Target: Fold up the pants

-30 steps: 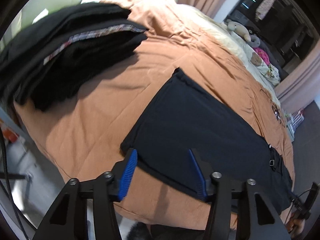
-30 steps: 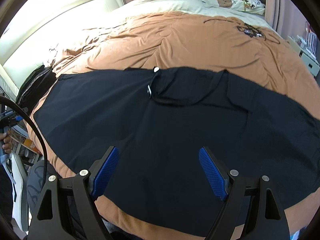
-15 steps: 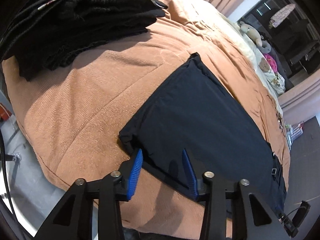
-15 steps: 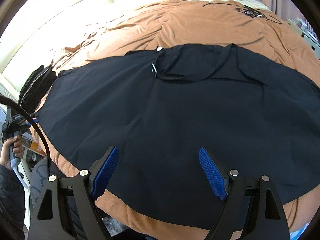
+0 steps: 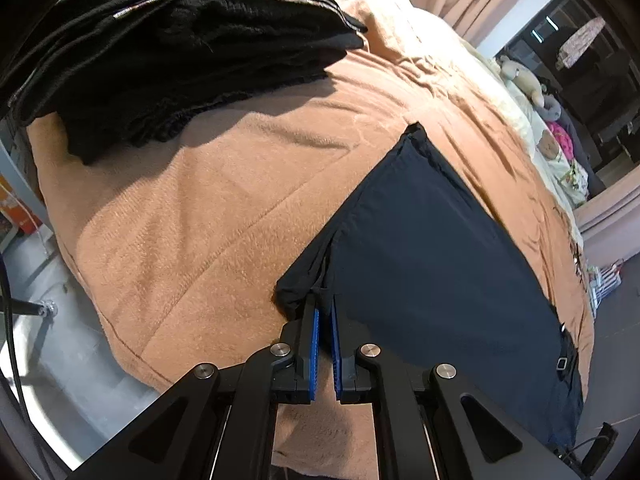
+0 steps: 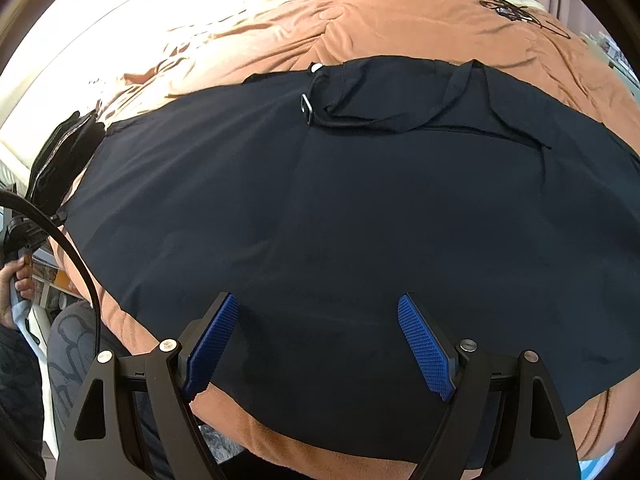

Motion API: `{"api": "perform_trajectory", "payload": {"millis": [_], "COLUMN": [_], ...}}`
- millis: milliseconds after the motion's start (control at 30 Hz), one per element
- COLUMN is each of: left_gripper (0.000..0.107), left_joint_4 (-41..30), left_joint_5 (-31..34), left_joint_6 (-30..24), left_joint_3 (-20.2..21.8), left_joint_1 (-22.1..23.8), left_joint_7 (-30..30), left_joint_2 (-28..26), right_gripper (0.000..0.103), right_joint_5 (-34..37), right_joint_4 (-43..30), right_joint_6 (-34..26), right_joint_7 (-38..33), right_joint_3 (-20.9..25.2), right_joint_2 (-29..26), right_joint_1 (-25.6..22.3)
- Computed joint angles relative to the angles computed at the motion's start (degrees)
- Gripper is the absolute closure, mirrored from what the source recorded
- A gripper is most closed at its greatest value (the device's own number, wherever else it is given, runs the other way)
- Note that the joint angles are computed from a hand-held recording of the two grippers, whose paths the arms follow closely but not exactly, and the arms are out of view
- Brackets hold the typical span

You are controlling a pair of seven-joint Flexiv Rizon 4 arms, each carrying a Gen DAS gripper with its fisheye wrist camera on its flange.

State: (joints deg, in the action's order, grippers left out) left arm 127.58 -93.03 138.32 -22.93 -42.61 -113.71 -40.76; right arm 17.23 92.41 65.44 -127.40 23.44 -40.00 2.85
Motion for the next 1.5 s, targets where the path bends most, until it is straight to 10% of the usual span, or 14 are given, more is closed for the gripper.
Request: {"api": "perform_trajectory", "payload": {"millis": [100,200,867,1000,1500], "left_gripper": [0.090,0.052,0.059,0.066,0.066], "left_joint_4": [-0.72,-0.58,5.84,10.29,8.26], "left_joint_5": [-2.35,-1.26,14.29,35.22,35.56], "left_joint_6": [1.20,1.55,0.58,7.99,8.08], "left_joint_3": [-0.96,-0.78,5.94,10.43,11.14], "left_joint_1": [-0.70,-1.05,-1.19,0.80,0.38], "left_joint_7": [0.25,-1.34,-17.38,-36.01,-35.77], "left_joint_2": [0.23,-0.02,-1.56,-4.06,-5.70], "right_gripper": [0.021,0.021,0.021,0.021,0.021], "right_joint_5": [0.18,0.39,-0.24,-0.11,1.11], "right_joint_4": [-0.19,-0.46,-0.38,-0.57,-0.71], "right_joint_6": [-0.29,-0.76,-1.20,-1.45,-1.32], "right_joint_7": [-0.10,-0.22,1.53,1.36,1.29], "right_joint_3": [0.15,0.25,-0.44,-0.44,0.13], "right_joint_2": [-0.22,-0.45,-0.52,-0.63,-0.69], "right_joint_1": [-0.01,-0.04,0.61,0.52,-0.16]}}
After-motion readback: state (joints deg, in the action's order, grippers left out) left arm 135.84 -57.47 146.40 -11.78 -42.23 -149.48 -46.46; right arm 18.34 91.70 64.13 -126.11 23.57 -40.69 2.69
